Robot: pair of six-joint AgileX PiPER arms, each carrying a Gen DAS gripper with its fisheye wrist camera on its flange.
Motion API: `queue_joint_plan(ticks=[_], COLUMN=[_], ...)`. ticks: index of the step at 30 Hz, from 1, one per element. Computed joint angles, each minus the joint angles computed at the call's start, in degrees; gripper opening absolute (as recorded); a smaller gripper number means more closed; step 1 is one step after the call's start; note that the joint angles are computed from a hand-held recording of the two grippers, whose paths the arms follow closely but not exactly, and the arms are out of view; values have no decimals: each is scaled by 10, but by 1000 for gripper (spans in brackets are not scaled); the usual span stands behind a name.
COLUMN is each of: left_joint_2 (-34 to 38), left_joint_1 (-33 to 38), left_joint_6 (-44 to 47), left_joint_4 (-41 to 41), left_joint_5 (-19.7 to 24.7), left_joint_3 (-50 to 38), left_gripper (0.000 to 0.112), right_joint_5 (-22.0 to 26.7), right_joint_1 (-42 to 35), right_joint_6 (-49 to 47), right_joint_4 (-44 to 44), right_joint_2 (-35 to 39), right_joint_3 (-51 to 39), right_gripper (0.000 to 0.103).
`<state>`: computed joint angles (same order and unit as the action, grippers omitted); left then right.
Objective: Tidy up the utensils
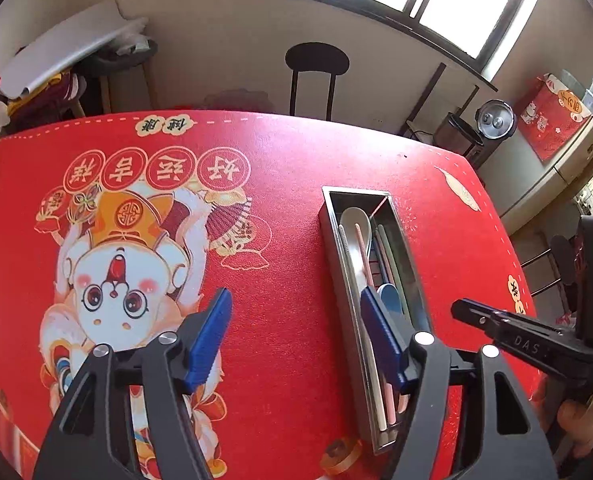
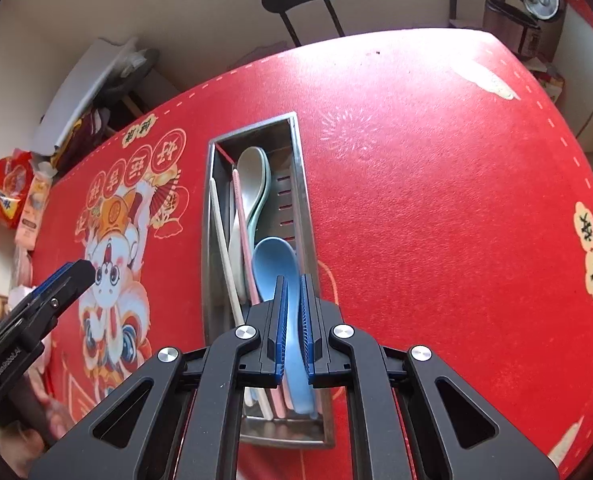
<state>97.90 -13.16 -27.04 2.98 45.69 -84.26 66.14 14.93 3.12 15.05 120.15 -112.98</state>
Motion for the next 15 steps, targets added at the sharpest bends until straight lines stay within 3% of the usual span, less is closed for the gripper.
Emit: queue_joint_plan(ticks=[15], left_joint_2=[-141], left_joint_1=[-95], left_joint_6=[-37], left_joint_4=[154], left_joint_5=[72], left_joint_3=[-62], left_gripper=[94], right_joint_5=[-52], right_joint_1=[-23], right_joint_6=[-21], right_joint_4=[-93], right_joint_2=[-232], right_joint_3=[83], right_gripper=[10])
